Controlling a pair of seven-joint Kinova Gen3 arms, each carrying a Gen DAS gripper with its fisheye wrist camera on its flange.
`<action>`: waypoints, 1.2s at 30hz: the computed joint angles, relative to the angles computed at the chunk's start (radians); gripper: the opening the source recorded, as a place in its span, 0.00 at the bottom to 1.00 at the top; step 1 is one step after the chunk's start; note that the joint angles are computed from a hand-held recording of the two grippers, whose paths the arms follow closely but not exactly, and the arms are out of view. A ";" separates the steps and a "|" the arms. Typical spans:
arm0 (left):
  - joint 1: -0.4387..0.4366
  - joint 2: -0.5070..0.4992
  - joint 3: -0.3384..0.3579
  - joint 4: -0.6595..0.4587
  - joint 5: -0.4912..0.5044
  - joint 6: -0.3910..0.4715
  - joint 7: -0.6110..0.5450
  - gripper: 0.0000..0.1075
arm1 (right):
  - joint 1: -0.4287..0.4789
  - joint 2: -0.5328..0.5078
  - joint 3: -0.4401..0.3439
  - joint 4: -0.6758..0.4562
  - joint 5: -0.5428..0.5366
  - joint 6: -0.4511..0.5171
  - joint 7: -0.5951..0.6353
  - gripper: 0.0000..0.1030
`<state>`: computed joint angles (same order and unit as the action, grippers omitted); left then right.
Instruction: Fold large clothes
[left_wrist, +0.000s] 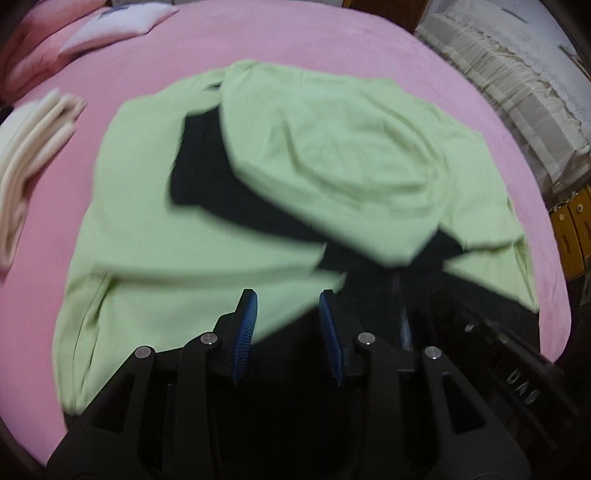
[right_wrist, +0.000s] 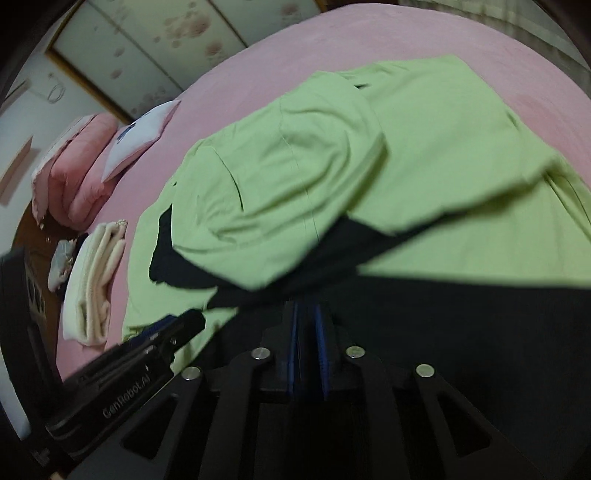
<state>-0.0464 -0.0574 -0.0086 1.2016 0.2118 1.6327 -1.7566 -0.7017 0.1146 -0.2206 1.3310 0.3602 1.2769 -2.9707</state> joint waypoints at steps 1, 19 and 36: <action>-0.003 -0.024 -0.003 0.016 -0.017 0.020 0.001 0.29 | -0.024 -0.007 -0.010 -0.005 0.016 0.032 -0.039 0.23; -0.074 -0.305 -0.149 0.105 -0.109 0.313 0.008 0.54 | -0.115 -0.216 -0.276 -0.026 0.035 0.378 -0.381 0.86; -0.061 -0.479 -0.499 0.145 -0.133 0.368 0.065 0.68 | 0.081 -0.535 -0.699 0.103 0.075 0.630 -0.798 0.91</action>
